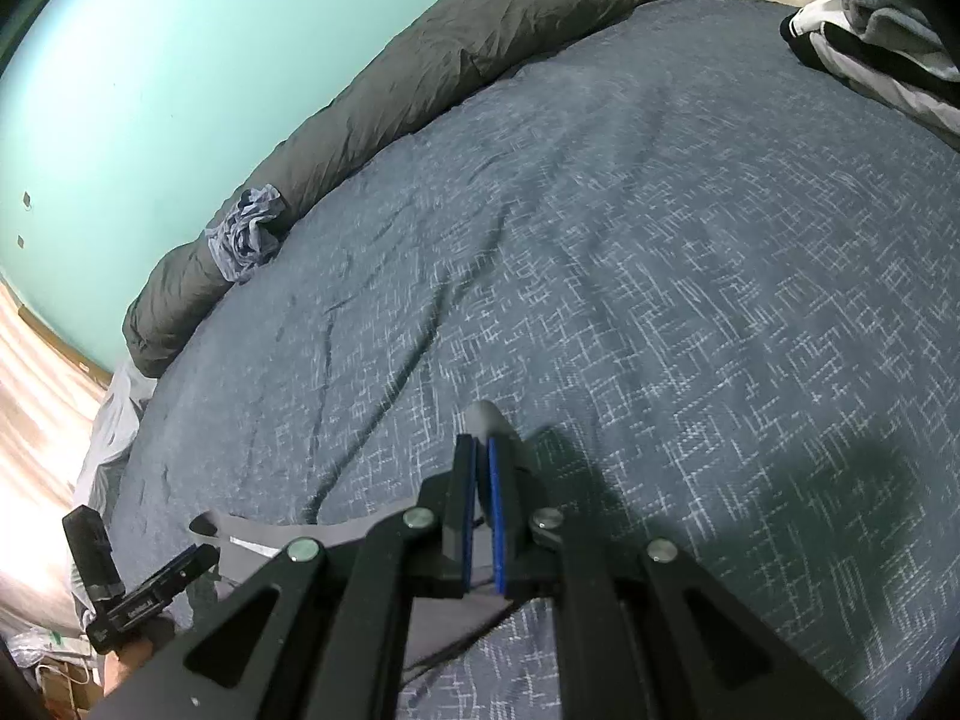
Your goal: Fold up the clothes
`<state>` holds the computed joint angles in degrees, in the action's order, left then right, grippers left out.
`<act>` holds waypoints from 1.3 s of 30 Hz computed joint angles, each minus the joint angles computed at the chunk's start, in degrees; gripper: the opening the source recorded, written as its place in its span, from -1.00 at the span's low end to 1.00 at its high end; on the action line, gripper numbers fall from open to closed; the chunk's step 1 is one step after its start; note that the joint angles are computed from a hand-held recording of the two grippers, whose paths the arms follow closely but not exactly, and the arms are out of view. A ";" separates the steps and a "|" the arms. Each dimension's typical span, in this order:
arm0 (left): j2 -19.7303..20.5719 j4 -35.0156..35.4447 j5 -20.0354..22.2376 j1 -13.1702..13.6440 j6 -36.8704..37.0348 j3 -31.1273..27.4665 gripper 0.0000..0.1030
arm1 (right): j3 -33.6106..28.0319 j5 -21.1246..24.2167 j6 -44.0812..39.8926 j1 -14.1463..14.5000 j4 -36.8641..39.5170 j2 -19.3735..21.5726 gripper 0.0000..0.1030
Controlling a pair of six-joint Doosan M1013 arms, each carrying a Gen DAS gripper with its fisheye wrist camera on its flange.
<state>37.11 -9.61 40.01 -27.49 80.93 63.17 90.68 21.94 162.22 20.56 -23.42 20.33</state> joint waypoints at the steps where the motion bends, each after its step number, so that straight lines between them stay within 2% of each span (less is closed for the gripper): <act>1: -0.01 0.32 -0.20 -0.06 -0.48 0.00 0.99 | -0.10 0.06 0.23 0.06 -0.27 0.07 -0.91; 8: 0.18 2.60 0.32 -0.54 -2.10 -0.66 0.99 | -0.38 -0.04 0.02 0.13 -0.02 0.30 -0.91; 19: 0.55 -2.50 0.23 0.32 -1.54 -0.47 0.99 | -0.75 -0.24 -0.42 0.03 0.89 0.71 -0.91; 30: -0.40 -0.50 1.15 -0.09 -1.49 0.96 0.99 | -0.87 -0.75 0.22 0.11 0.37 0.98 -0.90; 35: -1.04 -4.32 0.02 0.61 0.52 1.98 0.99 | -0.80 -0.98 -0.87 0.03 1.40 1.05 -0.90; 38: -1.56 -2.95 -0.83 0.50 -0.26 2.60 0.89 | -0.66 -1.19 -1.28 -0.03 1.90 1.04 -0.90; 39: -1.83 -2.24 -0.90 0.48 -0.39 2.89 0.77 | -0.60 -1.26 -1.09 -0.03 1.84 1.02 -0.90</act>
<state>35.28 -11.85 39.10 -27.01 80.55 66.06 90.08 20.67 161.14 20.53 -21.57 21.35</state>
